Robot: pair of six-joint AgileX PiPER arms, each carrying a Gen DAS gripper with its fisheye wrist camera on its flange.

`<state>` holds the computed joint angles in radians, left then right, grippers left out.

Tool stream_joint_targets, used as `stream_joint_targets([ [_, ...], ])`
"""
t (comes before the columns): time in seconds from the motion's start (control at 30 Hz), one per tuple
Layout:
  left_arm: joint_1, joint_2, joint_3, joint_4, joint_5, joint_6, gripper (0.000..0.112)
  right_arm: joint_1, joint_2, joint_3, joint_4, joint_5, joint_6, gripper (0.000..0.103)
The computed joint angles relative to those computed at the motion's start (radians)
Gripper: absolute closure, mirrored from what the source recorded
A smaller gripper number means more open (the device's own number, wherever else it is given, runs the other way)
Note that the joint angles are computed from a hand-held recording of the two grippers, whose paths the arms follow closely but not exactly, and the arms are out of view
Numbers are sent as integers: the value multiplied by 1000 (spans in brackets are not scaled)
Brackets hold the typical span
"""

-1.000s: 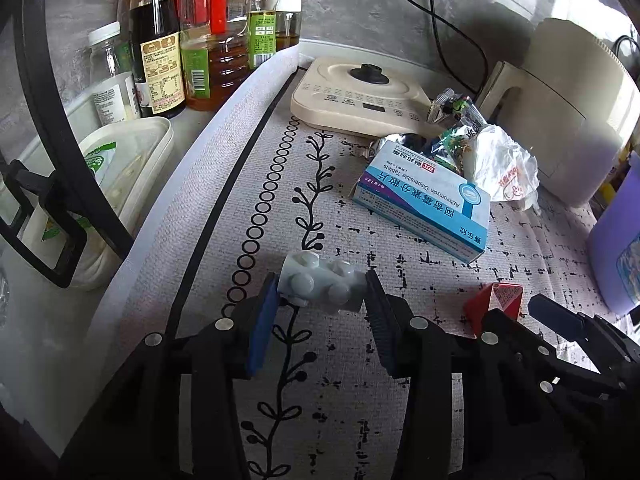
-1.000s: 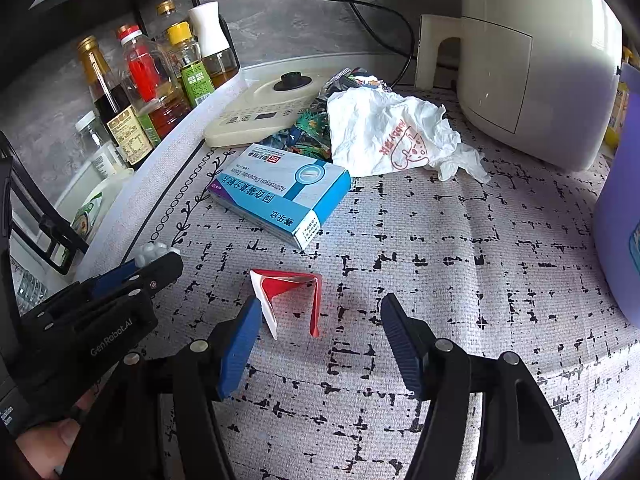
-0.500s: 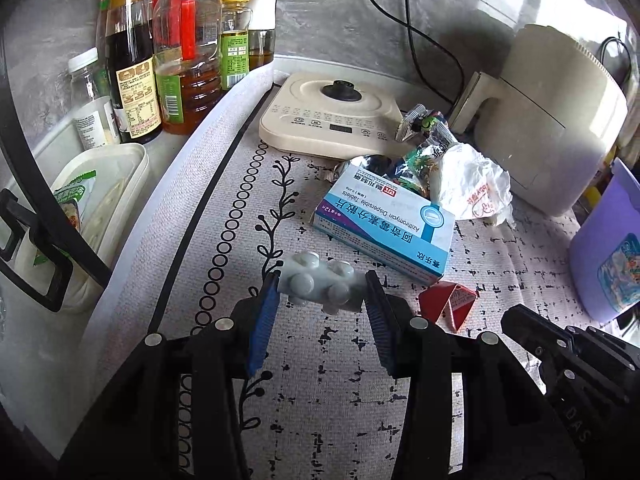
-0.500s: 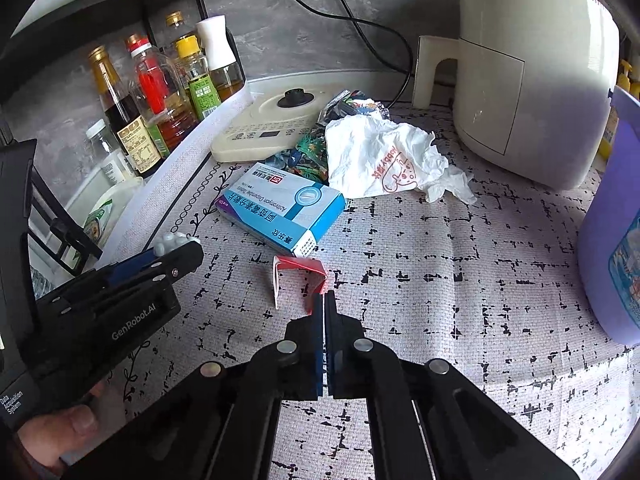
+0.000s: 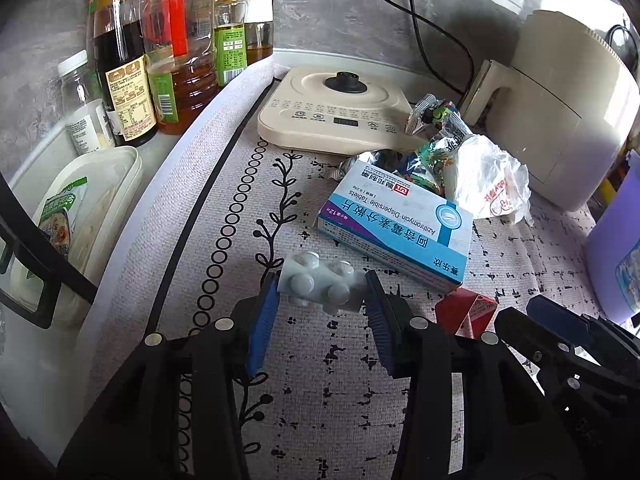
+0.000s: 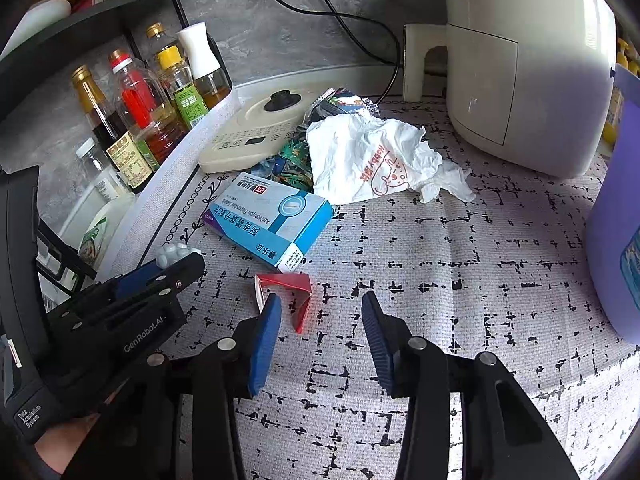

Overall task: Collect trash
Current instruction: 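Lift both held items and carry them over the lavender bucket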

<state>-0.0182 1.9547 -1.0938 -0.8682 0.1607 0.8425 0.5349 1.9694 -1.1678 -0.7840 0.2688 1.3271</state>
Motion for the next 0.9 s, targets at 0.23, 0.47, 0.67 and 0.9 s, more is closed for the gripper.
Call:
stream_joint_targets([
  [0.23, 10, 34, -46, 154, 7, -149, 69, -11, 95, -89, 155, -7, -175, 85],
  [0.47, 1, 17, -66, 174, 32, -170, 69, -9, 72, -87, 87, 0, -128, 100],
  [0.67, -31, -34, -82, 109, 62, -114, 69, -12, -31, -40, -32, 45, -19, 100],
  [0.9, -83, -97, -100, 50, 94, -68, 69, -15, -168, 35, -179, 126, 123, 100],
])
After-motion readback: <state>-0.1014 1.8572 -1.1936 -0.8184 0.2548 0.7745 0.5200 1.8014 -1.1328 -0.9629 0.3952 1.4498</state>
